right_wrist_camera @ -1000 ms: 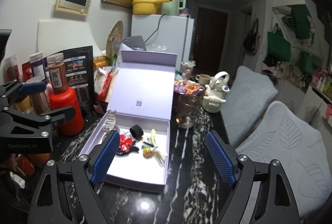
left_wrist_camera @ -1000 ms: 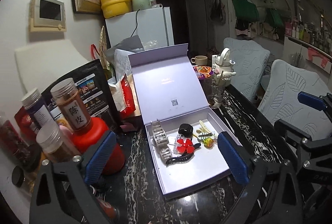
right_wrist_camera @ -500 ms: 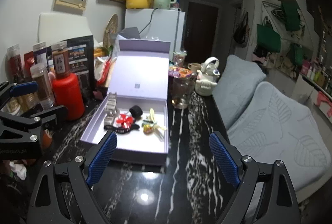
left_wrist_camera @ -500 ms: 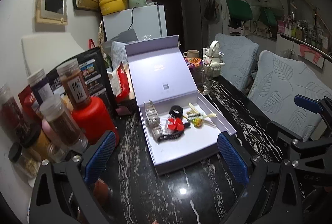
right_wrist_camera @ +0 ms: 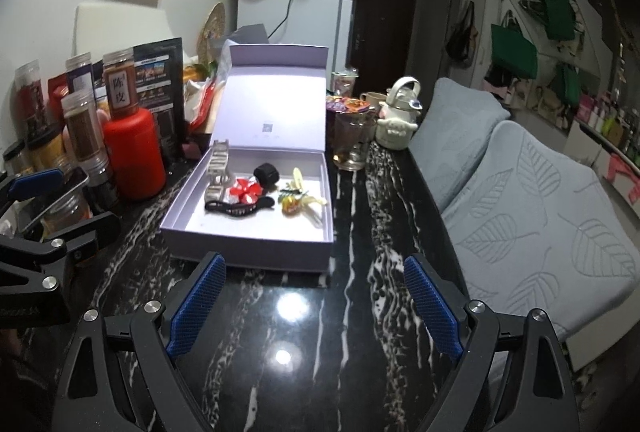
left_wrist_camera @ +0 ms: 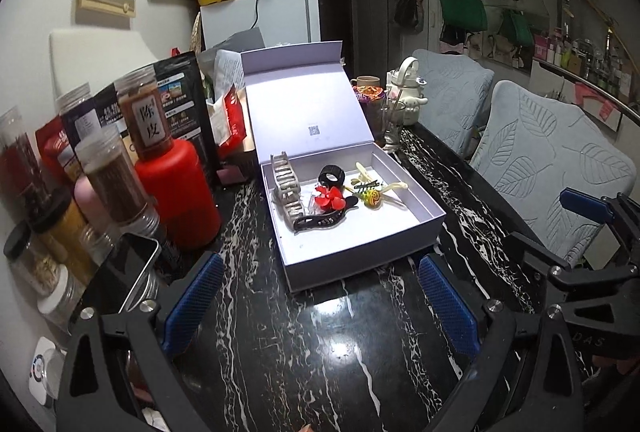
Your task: Organize rigid objects
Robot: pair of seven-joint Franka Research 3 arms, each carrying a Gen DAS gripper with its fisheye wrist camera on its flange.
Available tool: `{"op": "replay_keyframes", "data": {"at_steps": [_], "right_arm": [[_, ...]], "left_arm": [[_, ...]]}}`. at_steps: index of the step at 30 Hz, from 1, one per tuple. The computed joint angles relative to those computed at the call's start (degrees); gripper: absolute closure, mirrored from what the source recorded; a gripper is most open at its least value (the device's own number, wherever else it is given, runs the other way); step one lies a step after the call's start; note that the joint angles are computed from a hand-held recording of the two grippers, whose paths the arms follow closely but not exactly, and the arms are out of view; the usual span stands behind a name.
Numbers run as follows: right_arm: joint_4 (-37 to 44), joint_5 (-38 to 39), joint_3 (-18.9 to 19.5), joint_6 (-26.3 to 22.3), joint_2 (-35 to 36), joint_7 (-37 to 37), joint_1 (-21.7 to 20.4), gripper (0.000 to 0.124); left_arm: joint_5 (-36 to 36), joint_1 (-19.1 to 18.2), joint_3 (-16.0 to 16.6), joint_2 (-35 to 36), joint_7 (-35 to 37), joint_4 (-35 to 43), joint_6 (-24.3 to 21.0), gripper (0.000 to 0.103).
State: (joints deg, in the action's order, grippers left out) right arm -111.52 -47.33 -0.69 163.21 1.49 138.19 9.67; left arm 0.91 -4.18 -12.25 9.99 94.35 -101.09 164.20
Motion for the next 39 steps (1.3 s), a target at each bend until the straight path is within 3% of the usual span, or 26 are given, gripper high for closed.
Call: {"op": "replay_keyframes", "data": {"at_steps": [28,39], "right_arm": [[-0.5,1.6,0.2,-0.4,0.1,-1.6,0.7,0.032],[-0.4,1.7,0.3,-1.3,0.1,-1.4,0.5,0.032]], "left_arm": [[-4.1,0.7,-0.7,-0.2,3.3,-0.6,-0.2,0.003],[-2.7,0.6,-0.3,0.6,1.1,0.3,-1.0,0.003]]}}
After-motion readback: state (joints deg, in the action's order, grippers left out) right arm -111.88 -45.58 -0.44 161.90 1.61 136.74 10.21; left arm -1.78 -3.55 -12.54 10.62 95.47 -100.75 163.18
